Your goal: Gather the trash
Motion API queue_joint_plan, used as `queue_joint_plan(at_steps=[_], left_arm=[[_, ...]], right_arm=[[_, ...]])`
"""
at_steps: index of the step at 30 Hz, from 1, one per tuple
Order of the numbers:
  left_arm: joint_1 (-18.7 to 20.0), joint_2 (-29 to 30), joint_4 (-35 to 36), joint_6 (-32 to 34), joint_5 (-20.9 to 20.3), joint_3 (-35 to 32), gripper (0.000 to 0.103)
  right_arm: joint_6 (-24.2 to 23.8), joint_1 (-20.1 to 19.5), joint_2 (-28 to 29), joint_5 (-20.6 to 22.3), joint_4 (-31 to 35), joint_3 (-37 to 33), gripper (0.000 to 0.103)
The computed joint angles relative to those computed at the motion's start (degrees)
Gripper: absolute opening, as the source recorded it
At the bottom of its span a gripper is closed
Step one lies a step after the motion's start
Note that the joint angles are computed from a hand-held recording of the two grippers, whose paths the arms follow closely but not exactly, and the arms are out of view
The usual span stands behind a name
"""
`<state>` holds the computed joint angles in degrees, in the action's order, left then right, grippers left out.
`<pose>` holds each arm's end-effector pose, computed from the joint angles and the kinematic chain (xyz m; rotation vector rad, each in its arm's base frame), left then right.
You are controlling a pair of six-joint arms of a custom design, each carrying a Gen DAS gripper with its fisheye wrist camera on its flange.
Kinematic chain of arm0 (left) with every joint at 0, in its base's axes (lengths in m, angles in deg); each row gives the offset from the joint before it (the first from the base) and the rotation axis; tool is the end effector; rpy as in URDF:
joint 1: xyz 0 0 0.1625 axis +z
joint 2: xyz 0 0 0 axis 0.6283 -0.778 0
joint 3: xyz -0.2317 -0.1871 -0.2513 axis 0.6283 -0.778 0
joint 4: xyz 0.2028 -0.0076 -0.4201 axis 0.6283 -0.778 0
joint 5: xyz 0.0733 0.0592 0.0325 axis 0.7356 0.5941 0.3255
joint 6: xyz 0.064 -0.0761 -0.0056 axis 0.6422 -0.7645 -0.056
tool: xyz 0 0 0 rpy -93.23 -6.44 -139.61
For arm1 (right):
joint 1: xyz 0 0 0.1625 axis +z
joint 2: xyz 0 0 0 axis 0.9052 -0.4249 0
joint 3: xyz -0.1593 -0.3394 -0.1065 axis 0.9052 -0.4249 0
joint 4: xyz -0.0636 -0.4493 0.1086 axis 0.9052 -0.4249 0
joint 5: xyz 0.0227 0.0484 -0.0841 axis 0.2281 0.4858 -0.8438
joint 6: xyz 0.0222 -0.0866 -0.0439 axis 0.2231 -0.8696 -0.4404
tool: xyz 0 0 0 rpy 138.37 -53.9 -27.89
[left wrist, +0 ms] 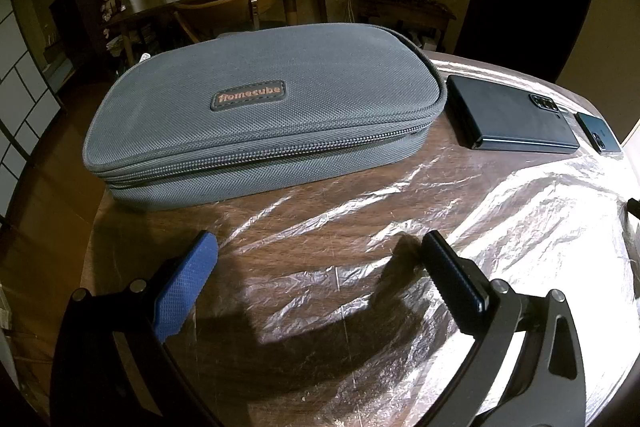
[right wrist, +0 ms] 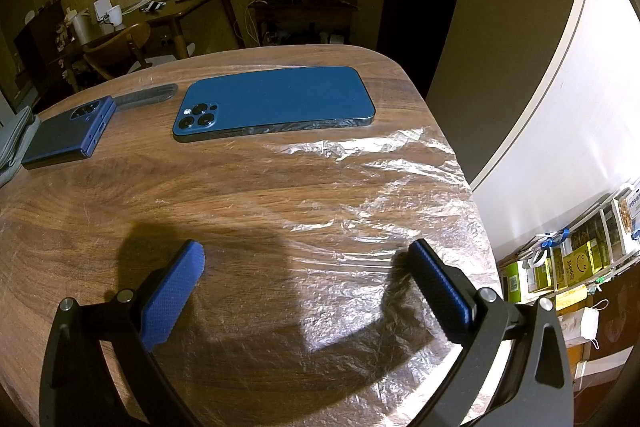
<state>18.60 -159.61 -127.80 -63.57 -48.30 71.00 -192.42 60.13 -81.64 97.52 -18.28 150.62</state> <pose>-0.0110 -0.3970 0.3014 0.5422 2.3342 -0.6222 0.2221 -0.2392 0.0947 -0.0178 -2.1529 0.8277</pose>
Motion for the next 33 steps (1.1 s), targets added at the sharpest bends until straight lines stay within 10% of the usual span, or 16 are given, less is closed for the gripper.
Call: queue_joint_plan(at_steps=[33], left_arm=[[-0.90, -1.31, 1.75, -1.15, 0.20, 0.43, 0.102]], right_arm=[[-0.01, -0.01, -0.07, -0.01, 0.00, 0.06, 0.099]])
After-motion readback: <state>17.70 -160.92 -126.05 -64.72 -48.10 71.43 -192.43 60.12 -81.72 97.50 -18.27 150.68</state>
